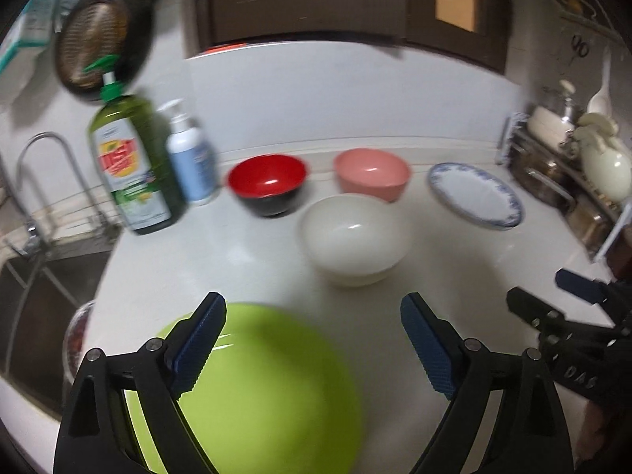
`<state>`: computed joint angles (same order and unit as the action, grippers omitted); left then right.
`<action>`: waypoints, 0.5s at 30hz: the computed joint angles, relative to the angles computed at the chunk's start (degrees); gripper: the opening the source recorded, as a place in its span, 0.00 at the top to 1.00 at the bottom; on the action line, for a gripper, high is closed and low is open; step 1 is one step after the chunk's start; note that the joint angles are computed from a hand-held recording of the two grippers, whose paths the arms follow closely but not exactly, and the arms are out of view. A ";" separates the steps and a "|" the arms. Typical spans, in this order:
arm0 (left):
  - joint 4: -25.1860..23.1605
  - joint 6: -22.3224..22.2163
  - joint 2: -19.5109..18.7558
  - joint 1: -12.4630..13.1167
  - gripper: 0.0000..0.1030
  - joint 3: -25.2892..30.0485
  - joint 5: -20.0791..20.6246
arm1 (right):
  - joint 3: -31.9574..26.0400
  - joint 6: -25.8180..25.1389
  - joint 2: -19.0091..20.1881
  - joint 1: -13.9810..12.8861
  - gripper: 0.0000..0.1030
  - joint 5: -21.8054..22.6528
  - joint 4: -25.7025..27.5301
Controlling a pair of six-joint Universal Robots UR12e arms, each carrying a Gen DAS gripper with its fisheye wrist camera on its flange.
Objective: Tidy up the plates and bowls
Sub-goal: 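Lift both tools and move them over to the blue-and-white plate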
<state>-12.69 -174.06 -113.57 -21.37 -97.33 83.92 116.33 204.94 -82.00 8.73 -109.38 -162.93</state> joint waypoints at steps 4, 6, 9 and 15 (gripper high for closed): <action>-1.23 0.24 -1.23 -1.26 0.10 3.10 -1.90 | 0.99 0.31 -1.66 -1.25 0.25 -1.95 0.98; -0.35 1.11 -1.85 -2.14 0.10 4.16 -1.33 | 1.24 0.23 -2.30 -2.11 0.25 -2.60 1.24; 0.34 2.27 -2.96 -3.38 0.09 6.06 -0.43 | 1.58 -0.17 -3.15 -3.62 0.25 -2.36 1.18; -1.18 3.60 -5.63 -5.43 0.09 10.98 -0.19 | 2.06 -2.15 -4.48 -6.99 0.25 -0.59 1.37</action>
<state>-13.87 -170.46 -119.20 -26.80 -86.35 83.72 118.40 202.79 -86.48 1.74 -109.97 -161.56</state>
